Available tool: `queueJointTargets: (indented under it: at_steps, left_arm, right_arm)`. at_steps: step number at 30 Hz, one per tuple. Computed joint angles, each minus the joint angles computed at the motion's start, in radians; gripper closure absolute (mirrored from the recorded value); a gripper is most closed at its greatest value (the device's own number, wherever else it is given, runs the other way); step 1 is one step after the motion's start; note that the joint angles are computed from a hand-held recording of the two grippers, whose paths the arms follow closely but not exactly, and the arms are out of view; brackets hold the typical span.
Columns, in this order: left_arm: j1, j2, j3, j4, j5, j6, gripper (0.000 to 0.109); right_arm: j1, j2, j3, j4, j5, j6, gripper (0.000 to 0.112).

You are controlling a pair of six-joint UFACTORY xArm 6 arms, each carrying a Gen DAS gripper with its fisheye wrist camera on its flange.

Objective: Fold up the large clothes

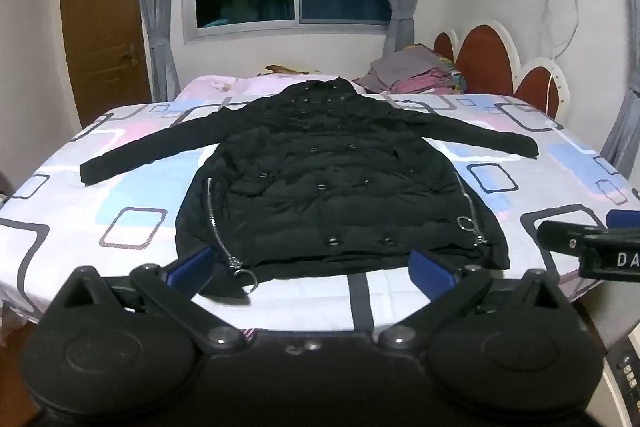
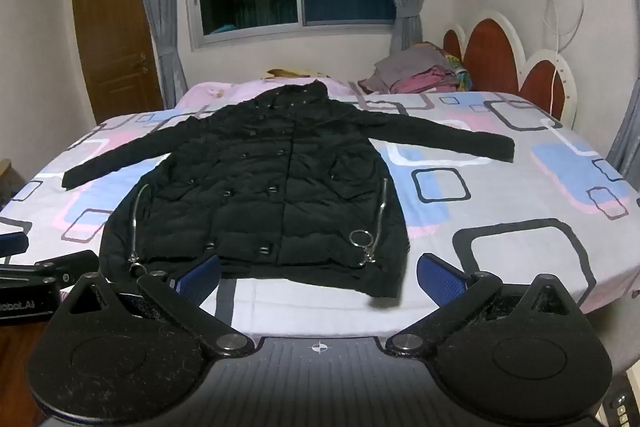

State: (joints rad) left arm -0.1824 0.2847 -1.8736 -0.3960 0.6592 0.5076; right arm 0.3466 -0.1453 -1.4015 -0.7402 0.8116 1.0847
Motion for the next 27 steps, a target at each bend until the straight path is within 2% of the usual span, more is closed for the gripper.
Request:
queueJointTargets:
  at_steps: [2,7,9,14,27]
  left_arm:
    - [-0.014,-0.018,0.034,0.045,-0.033,-0.019,0.006]
    - [-0.002,0.009,-0.018,0.039,0.013,-0.042,0.006]
    - [-0.004,-0.006,0.016,0.026,-0.018,-0.025,0.006]
    - [0.001,0.007,-0.005,0.041,0.002,-0.044,0.006]
    - [-0.004,-0.003,0.014,0.056,-0.011,-0.053,0.006]
  right_arm:
    - [-0.001,0.002,0.001,-0.013,-0.006,0.007,0.009]
    - [-0.003,0.009,-0.006,-0.003,-0.008,0.001,0.009]
    - [-0.003,0.009,-0.007,-0.004,-0.007,0.003,0.009]
    - [0.002,0.017,-0.020,0.006,0.007,-0.009,0.009]
    - [0.006,0.028,-0.024,0.013,0.016,-0.012,0.009]
